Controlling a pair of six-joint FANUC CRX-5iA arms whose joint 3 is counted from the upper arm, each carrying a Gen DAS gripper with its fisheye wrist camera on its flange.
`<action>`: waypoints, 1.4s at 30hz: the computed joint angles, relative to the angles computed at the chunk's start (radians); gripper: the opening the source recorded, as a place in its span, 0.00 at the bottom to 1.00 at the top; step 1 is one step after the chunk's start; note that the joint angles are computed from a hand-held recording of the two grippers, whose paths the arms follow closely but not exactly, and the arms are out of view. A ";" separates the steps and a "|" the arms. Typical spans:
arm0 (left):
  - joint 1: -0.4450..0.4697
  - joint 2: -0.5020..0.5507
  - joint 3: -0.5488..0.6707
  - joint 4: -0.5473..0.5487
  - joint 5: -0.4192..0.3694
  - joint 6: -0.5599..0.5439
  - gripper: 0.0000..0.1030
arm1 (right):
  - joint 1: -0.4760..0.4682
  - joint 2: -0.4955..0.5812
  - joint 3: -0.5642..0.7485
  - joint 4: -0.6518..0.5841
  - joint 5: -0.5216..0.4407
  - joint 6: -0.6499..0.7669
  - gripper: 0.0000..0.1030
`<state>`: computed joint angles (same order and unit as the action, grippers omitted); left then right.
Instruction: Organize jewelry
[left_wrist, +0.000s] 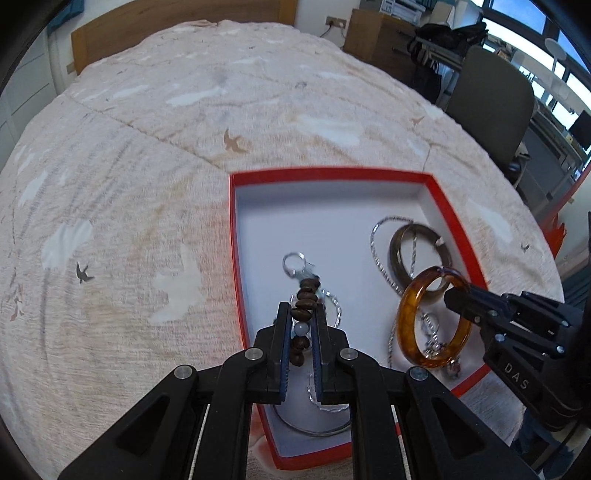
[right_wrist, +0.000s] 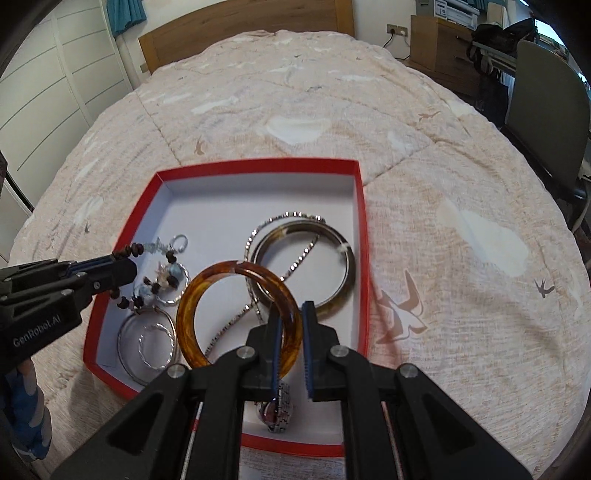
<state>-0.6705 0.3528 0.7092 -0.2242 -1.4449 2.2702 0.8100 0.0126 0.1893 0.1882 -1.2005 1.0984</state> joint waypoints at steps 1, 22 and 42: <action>0.001 -0.002 -0.012 0.006 0.001 0.003 0.10 | 0.000 0.001 -0.001 -0.002 -0.003 0.000 0.09; 0.004 -0.050 -0.114 0.057 0.053 0.047 0.12 | 0.017 0.037 0.026 0.005 -0.085 -0.032 0.18; -0.051 -0.157 -0.102 -0.047 0.006 0.120 0.44 | 0.106 -0.047 0.017 0.128 -0.103 -0.157 0.35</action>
<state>-0.7214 0.1958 0.6076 -0.2715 -1.4386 2.3902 0.9157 -0.0343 0.2066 0.3159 -1.3034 0.9410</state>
